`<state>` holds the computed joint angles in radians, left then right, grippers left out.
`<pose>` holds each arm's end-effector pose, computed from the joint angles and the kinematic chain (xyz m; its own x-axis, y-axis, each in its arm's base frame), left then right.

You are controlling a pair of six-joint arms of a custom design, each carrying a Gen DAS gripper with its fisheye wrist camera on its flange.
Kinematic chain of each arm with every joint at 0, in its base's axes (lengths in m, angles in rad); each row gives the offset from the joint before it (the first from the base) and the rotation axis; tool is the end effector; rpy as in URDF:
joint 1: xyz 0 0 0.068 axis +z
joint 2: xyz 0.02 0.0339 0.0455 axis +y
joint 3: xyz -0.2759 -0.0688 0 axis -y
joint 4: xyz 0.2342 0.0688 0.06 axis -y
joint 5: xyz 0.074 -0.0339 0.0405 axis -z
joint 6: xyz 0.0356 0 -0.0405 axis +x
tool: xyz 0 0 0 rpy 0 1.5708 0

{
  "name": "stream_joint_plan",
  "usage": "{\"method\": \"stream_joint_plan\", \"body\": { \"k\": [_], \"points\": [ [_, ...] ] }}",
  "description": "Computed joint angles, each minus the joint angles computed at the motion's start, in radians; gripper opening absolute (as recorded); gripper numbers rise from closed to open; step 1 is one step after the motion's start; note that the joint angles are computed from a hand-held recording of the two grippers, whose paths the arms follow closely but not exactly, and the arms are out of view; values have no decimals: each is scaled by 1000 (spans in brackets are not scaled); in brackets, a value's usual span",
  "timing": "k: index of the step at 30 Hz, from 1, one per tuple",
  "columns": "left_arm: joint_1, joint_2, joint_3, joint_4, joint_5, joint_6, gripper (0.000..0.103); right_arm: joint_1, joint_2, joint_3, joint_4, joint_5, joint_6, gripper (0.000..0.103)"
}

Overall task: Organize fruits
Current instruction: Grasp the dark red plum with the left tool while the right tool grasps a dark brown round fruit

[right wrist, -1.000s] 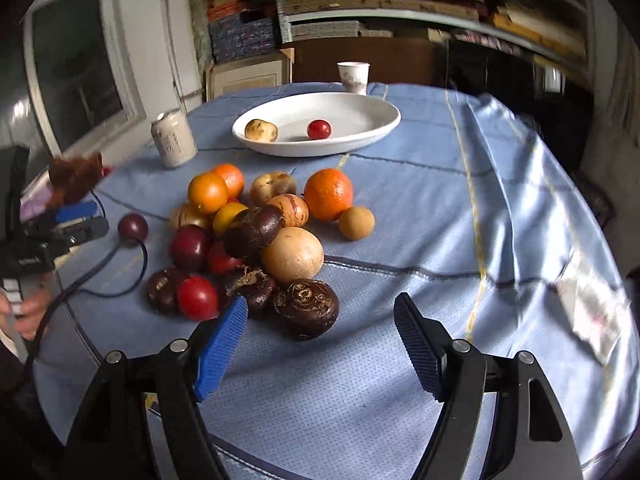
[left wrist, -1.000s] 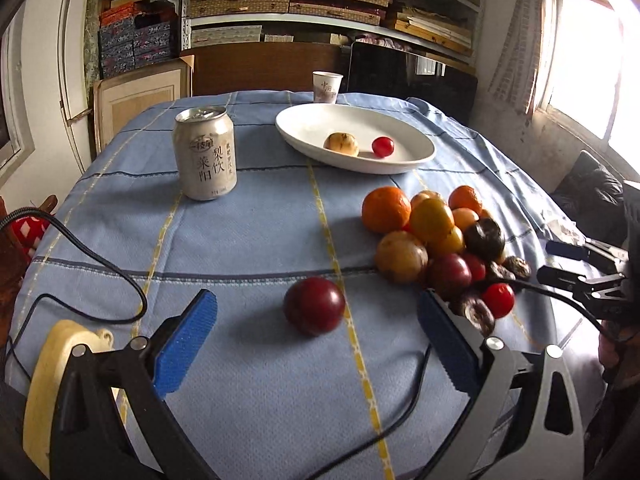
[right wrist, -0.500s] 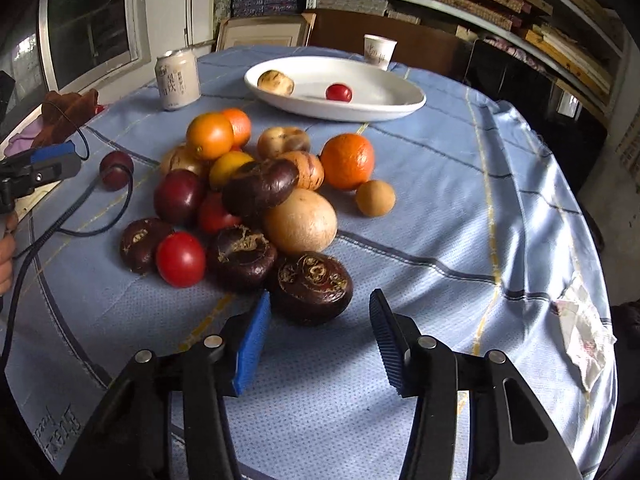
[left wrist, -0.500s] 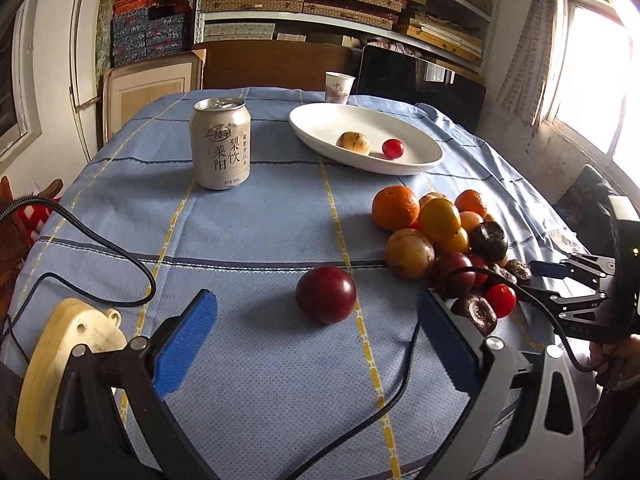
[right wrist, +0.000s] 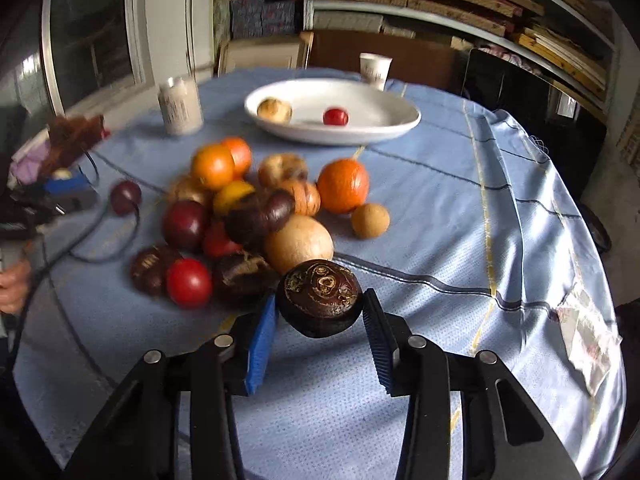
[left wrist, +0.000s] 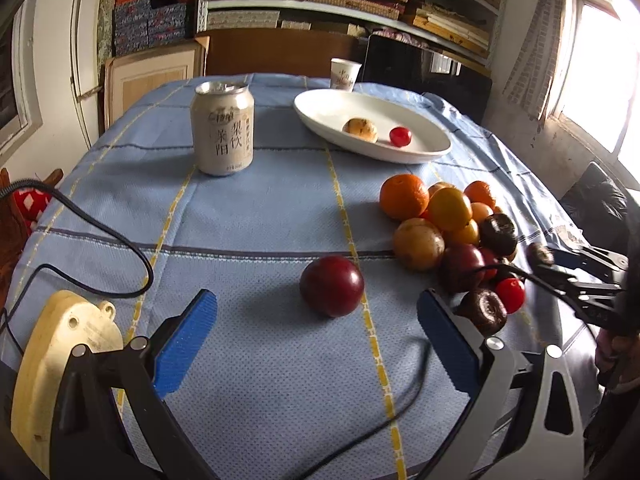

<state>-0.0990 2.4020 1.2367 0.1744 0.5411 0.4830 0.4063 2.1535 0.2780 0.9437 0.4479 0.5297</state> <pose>0.4247 -0.0606 0.0205 -0.5674 0.4564 -0.6854 0.7104 0.6923 -0.1271 0.2101 0.0736 0.0173 -0.6964 0.1962 -0.6903 0.2699 0.9629 0.0014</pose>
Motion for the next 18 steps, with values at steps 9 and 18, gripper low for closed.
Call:
{"method": "stream_joint_plan", "body": {
  "k": [9,18],
  "points": [
    [-66,39,62,-13,-113,11,98,7,127,-170,483,-22,2,43],
    [-87,67,117,-78,-132,26,80,8,140,-176,510,-31,-2,44]
  ]
}}
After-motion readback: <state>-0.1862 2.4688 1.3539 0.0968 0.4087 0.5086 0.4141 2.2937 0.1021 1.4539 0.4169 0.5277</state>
